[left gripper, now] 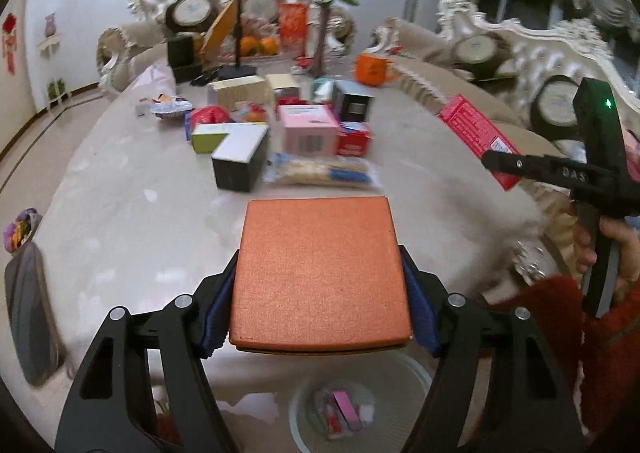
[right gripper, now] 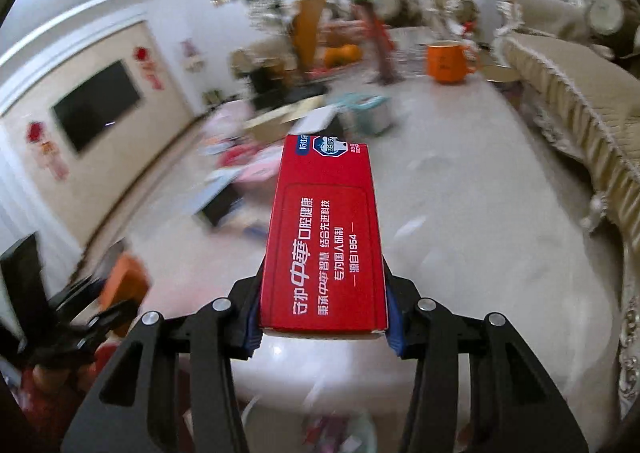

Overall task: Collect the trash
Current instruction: 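Carry both boxes to the wastebasket and open both grippers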

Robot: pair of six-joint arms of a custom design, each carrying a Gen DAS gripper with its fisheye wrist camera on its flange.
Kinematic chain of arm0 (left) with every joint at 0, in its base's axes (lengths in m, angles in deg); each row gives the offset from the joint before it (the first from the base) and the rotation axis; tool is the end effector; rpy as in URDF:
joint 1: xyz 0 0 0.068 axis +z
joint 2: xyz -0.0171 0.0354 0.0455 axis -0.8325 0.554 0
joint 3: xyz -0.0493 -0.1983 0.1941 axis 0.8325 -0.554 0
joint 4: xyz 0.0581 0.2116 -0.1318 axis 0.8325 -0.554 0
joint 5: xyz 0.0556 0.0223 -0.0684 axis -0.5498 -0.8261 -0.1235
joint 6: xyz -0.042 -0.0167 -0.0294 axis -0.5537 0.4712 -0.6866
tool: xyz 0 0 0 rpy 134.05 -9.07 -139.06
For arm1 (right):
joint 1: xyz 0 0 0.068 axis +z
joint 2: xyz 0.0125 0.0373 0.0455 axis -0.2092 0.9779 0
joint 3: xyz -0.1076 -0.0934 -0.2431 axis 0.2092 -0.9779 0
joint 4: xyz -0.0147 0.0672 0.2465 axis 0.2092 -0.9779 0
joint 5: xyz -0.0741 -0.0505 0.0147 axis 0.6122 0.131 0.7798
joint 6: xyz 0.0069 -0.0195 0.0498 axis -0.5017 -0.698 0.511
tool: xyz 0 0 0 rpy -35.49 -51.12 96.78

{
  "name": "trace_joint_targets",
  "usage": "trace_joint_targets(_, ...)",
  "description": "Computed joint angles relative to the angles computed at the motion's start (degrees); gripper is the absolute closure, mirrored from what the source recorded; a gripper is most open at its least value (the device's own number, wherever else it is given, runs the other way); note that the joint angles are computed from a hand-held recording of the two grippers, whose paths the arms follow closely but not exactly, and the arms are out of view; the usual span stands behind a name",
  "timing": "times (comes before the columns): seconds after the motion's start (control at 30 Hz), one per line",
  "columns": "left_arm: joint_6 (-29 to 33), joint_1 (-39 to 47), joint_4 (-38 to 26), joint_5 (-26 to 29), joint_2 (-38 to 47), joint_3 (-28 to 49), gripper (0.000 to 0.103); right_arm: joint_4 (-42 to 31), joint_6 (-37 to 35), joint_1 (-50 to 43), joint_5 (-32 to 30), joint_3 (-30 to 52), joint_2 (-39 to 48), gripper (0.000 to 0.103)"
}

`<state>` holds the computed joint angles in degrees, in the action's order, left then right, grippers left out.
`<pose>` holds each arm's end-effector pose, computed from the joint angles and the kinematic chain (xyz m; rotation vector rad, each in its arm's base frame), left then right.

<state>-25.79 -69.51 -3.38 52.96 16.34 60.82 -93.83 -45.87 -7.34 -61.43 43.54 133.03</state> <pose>0.2059 -0.0524 0.3330 0.2553 2.2968 -0.2842 0.2504 0.0365 0.3022 -0.2475 2.2733 0.6044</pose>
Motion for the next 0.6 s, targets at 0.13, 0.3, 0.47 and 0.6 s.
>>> trace_joint_targets(0.13,-1.95,-5.01,-7.90,1.08,-10.01,-4.41,0.033,-10.77,-3.08,0.71,-5.72,-5.04,-12.15,0.058)
trace_joint_targets(0.3,-9.11,-14.37,-12.33,-1.19,-15.47,-13.81,0.033,-21.04,-0.72,9.33,-3.47,-12.45,-22.39,0.058)
trace_joint_targets(0.47,-11.34,-18.53,-0.97,-4.23,-4.99,-24.59,0.033,-10.55,6.01,18.40,6.03,-23.95,-15.50,0.058)
trace_joint_targets(0.6,-8.86,-16.92,11.53,1.81,9.79,-28.47,0.032,3.33,6.38,21.07,8.91,-27.94,2.02,0.058)
